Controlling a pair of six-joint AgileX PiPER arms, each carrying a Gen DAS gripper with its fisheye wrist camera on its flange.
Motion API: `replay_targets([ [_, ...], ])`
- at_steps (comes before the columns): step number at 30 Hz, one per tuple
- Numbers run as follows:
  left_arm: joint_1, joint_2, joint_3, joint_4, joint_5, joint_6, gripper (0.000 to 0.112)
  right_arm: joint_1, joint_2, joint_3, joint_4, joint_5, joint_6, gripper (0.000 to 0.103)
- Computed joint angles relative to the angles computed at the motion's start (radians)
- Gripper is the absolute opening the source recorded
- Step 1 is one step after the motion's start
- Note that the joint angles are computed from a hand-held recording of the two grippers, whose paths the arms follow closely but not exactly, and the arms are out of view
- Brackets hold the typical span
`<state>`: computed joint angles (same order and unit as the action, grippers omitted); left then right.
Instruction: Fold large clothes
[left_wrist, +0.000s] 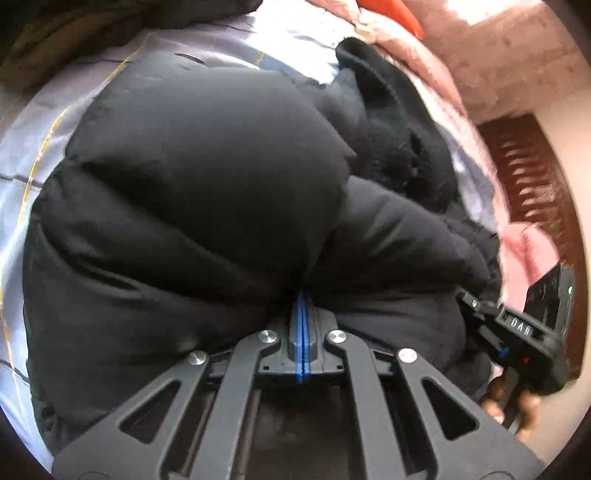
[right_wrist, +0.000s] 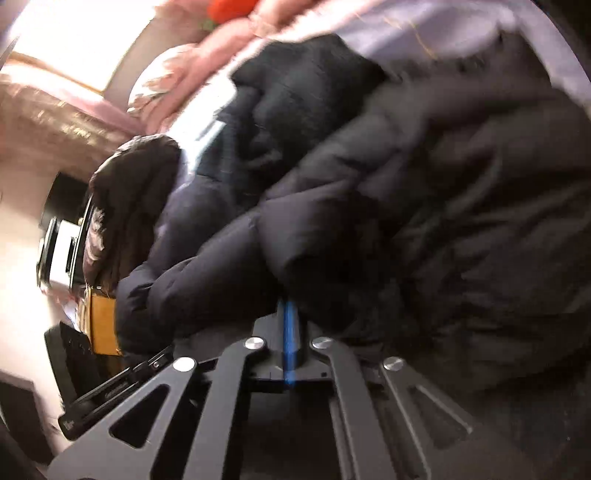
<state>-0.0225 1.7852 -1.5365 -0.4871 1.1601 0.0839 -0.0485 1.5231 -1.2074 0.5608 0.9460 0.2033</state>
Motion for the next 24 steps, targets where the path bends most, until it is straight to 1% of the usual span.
replay_targets([
  [1,-0.029,-0.002,0.008,0.045,-0.015,-0.022,0.003,0.013,0.008,-0.009,-0.032,0.0,0.012,0.0],
  [3,-0.064,-0.002,0.011,0.104,-0.031,-0.062,0.003,0.101,0.021,-0.044,-0.201,-0.009,0.082,0.0],
  [5,-0.077,-0.003,0.006,0.125,-0.036,-0.099,0.003,0.157,0.036,-0.073,-0.302,0.007,0.139,0.0],
  [6,-0.081,-0.005,-0.009,0.131,-0.026,-0.115,0.003,0.162,0.038,-0.093,-0.312,0.03,0.147,0.0],
  [7,-0.092,-0.025,-0.03,0.171,-0.003,-0.136,0.003,0.155,0.025,-0.093,-0.303,0.037,0.142,0.0],
  [8,-0.105,-0.05,-0.042,0.225,0.006,-0.146,0.003,0.147,-0.017,-0.084,-0.289,0.041,0.131,0.005],
  [9,-0.133,-0.108,-0.038,0.319,-0.005,-0.145,0.014,0.15,-0.071,-0.067,-0.293,0.044,0.129,0.01],
  [10,-0.151,-0.137,-0.043,0.372,-0.007,-0.151,0.024,0.16,-0.115,-0.05,-0.301,0.043,0.128,0.026],
  [11,-0.162,-0.185,-0.044,0.428,-0.017,-0.152,0.037,0.173,-0.152,-0.039,-0.308,0.046,0.129,0.043],
  [12,-0.161,-0.194,-0.051,0.444,-0.011,-0.17,0.038,0.196,-0.19,-0.025,-0.323,0.046,0.132,0.046],
  [14,-0.108,-0.188,-0.066,0.391,0.03,-0.173,0.037,0.248,-0.193,-0.025,-0.364,0.069,0.156,0.046],
  [15,-0.086,-0.176,-0.057,0.376,0.04,-0.17,0.033,0.282,-0.175,-0.022,-0.408,0.08,0.187,0.046],
  [17,-0.071,-0.124,-0.013,0.385,0.042,-0.184,0.028,0.312,-0.133,0.003,-0.441,0.066,0.222,0.044],
  [18,-0.08,-0.101,-0.004,0.384,0.038,-0.19,0.029,0.296,-0.108,0.04,-0.409,0.037,0.215,0.044],
  [20,-0.1,-0.083,0.014,0.422,0.022,-0.197,0.029,0.26,-0.088,0.077,-0.341,0.008,0.172,0.045],
  [22,-0.111,-0.097,-0.035,0.425,0.045,-0.224,0.024,0.249,-0.081,0.043,-0.324,0.055,0.138,0.046],
  [23,-0.109,-0.121,-0.054,0.394,0.037,-0.202,0.025,0.227,-0.08,0.009,-0.293,0.098,0.102,0.046],
  [24,-0.106,-0.149,-0.067,0.368,0.024,-0.177,0.028,0.173,-0.092,-0.025,-0.222,0.137,0.04,0.046],
])
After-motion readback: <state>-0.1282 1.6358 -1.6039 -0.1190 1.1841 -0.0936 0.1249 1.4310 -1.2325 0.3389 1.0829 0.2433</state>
